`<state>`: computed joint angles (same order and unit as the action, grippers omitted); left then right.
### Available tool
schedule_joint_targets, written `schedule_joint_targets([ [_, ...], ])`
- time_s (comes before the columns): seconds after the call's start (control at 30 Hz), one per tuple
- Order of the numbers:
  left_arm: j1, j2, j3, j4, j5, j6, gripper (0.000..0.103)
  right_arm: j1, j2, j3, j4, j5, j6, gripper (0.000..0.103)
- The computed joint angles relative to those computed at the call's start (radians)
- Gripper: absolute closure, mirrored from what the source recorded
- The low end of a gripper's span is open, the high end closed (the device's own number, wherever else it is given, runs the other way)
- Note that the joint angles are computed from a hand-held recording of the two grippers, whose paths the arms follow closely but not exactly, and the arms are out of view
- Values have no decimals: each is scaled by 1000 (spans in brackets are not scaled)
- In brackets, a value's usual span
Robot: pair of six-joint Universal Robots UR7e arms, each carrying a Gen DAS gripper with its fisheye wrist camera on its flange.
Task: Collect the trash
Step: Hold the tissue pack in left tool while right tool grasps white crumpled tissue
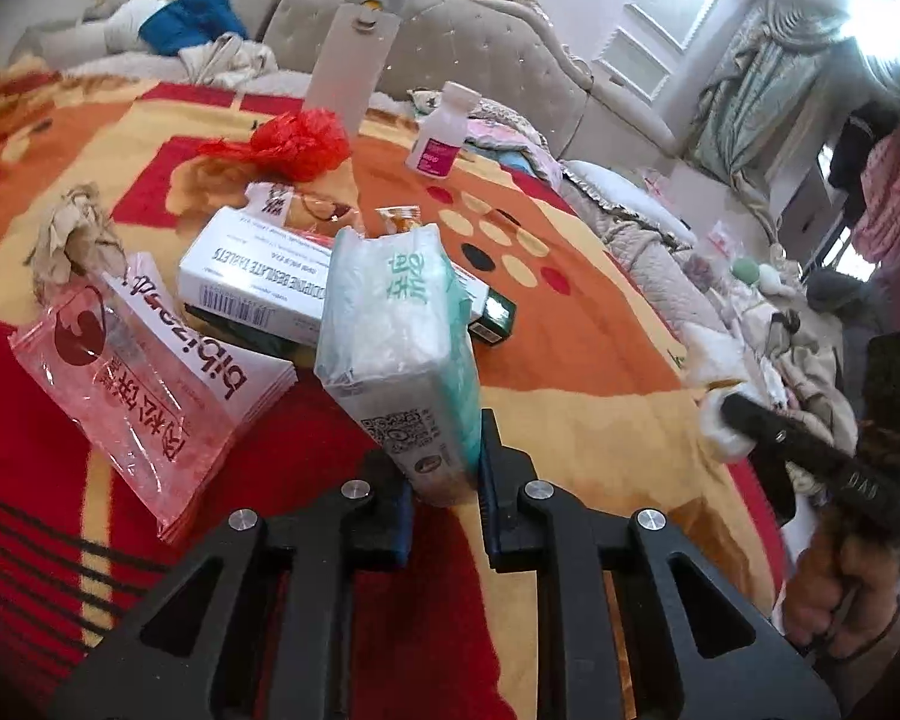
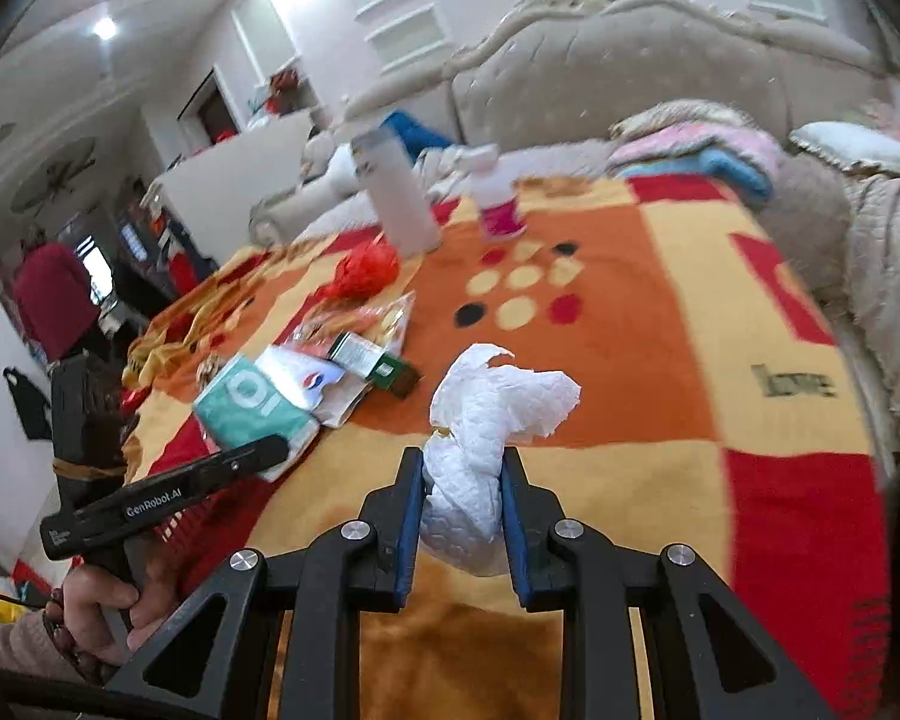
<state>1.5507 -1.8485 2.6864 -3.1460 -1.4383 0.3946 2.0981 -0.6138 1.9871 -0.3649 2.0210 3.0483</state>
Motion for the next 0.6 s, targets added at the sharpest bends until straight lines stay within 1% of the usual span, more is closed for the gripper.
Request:
schedule_joint_targets([
  [0.07,-26,1,14,-23,46,0,89,10,-13,19,-10,36,4,80],
  [0.13,-66,-4,28,-18,120,-25,89,28,-23,32,-23,89,-6,80],
  [0.2,-130,-23,55,-19,229,-62,89,42,-32,45,-38,134,-15,80],
  [0.27,-180,-66,72,24,292,-105,89,43,-47,63,-51,157,-29,80],
  [0.3,-216,-103,78,68,325,-136,89,39,-58,77,-58,158,-32,80],
  [0.37,-264,-152,86,116,360,-166,89,34,-79,98,-74,166,-44,80],
  [0.4,-308,-190,93,146,390,-187,89,33,-92,113,-88,171,-49,80],
  [0.43,-329,-209,93,166,404,-200,89,32,-106,130,-101,175,-50,80],
  [0.5,-381,-249,90,216,428,-238,89,28,-124,151,-116,179,-51,80],
  [0.6,-432,-270,83,259,436,-288,89,21,-156,187,-143,187,-51,80],
])
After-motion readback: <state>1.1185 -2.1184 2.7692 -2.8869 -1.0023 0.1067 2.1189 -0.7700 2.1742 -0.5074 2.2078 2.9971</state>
